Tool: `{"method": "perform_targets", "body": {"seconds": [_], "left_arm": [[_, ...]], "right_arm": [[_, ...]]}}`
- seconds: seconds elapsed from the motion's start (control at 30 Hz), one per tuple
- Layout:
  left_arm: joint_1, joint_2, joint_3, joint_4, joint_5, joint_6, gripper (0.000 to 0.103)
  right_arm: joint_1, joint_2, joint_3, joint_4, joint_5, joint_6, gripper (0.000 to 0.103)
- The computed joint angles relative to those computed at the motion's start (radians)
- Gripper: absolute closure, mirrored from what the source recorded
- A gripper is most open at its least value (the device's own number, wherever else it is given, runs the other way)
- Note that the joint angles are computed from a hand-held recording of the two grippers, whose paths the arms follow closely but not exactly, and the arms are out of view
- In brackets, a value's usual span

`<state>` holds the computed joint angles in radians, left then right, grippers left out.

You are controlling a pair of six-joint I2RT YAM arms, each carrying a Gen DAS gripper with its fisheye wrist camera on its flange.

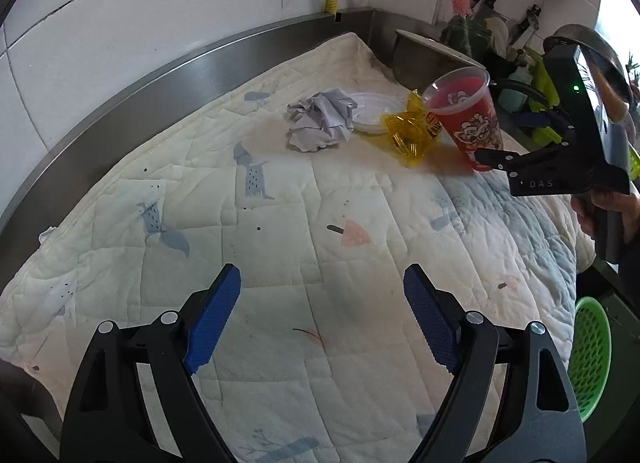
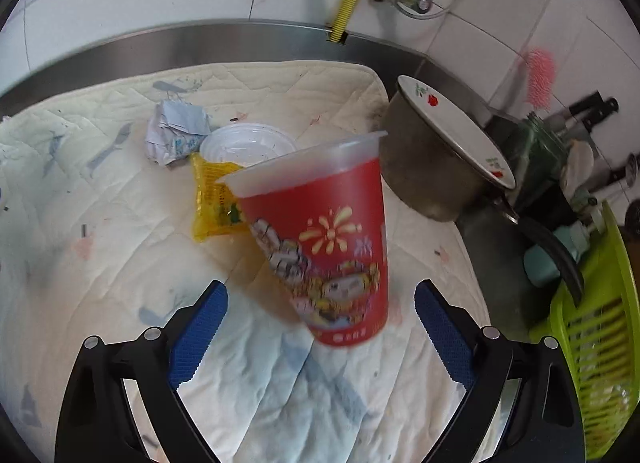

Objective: Collect trash
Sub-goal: 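Grasp the red printed plastic cup with the right gripper and lift it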

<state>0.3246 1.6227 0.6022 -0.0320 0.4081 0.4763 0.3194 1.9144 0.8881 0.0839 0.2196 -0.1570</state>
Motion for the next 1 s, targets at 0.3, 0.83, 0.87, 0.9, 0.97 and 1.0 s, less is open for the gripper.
{"method": "perform_targets", "body": {"seconds": [0.3,0.83,0.87,0.9,0.97,1.0], "left_arm": [[-0.014,0.054,0.041,0.022,0.010,-0.012,0.020],[-0.286,0.204,0.224,0.110,-0.056,-0.123,0.011],[-0.307,0.218,0.235,0.122,-0.069,-0.123,0.011],[-0.333,0.232,0.247,0.139,-0.089,-0.119,0.011],[-0.381,0.256,0.260,0.178,-0.131,-0.104,0.011],[-0.402,0.270,0.272,0.190,-0.147,-0.096,0.011]], "right_arm": [[-0.025,0.136,0.123,0.033,-0.029,-0.028,0.013],[-0.054,-0.271,-0.218,0.046,-0.081,0.101,0.031],[-0.054,-0.310,-0.249,0.041,-0.072,0.105,0.031],[-0.057,-0.345,-0.276,0.037,-0.073,0.106,0.031],[-0.059,-0.446,-0.344,0.006,-0.073,0.124,0.031],[-0.056,-0.505,-0.378,-0.019,-0.067,0.140,0.031]]}}
